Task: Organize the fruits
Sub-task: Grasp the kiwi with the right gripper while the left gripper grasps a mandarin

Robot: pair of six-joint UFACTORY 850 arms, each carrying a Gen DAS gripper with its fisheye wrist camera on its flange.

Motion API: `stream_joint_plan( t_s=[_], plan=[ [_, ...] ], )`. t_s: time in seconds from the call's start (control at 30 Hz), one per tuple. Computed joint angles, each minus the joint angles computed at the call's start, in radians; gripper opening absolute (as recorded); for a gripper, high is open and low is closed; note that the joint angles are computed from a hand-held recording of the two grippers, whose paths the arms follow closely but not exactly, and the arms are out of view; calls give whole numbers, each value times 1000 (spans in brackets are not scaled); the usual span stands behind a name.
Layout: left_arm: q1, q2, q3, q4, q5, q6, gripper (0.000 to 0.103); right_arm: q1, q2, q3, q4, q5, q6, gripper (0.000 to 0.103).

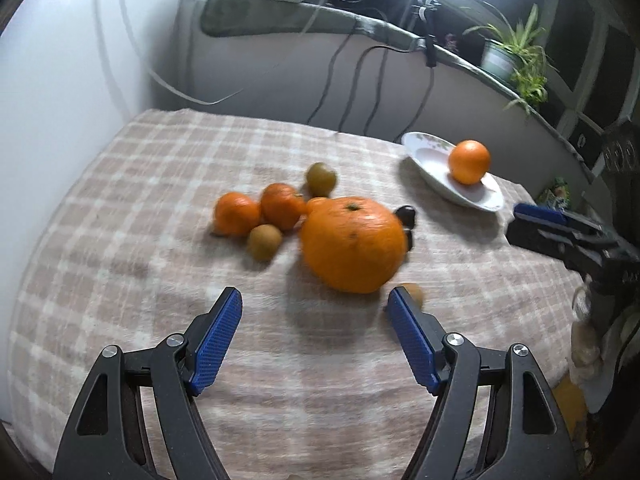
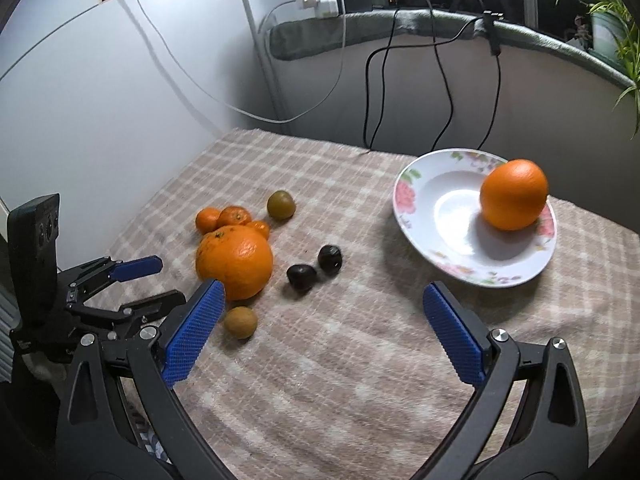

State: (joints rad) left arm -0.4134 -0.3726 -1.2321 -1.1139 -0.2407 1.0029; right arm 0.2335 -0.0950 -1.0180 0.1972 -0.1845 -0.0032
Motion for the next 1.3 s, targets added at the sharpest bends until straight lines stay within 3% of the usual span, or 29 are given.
stream_joint_plan(
  t_s=[0.1,0.17,0.23,0.33,0.7,1.3],
  plan=[
    [18,-9,-3,-25,7,7,66,4,-4,8,127,1,-124,100],
    [27,-21,-14,-11,11,-8,62,11,-12,12,186,0,-186,94],
    [34,-38,-32,27,15,-45,52,21,-18,13,195,-4,-204,87],
    [51,-62,-60,13,-8,-38,47,36,-30,12,205,-11,-227,75],
    [84,-170,-212,113,-83,-154,46,63,-86,-20,331,-42,-357,56],
    [84,-239,-301,182,-141,-209,40,73,-151,-69,293,-80,-362,41]
  ],
)
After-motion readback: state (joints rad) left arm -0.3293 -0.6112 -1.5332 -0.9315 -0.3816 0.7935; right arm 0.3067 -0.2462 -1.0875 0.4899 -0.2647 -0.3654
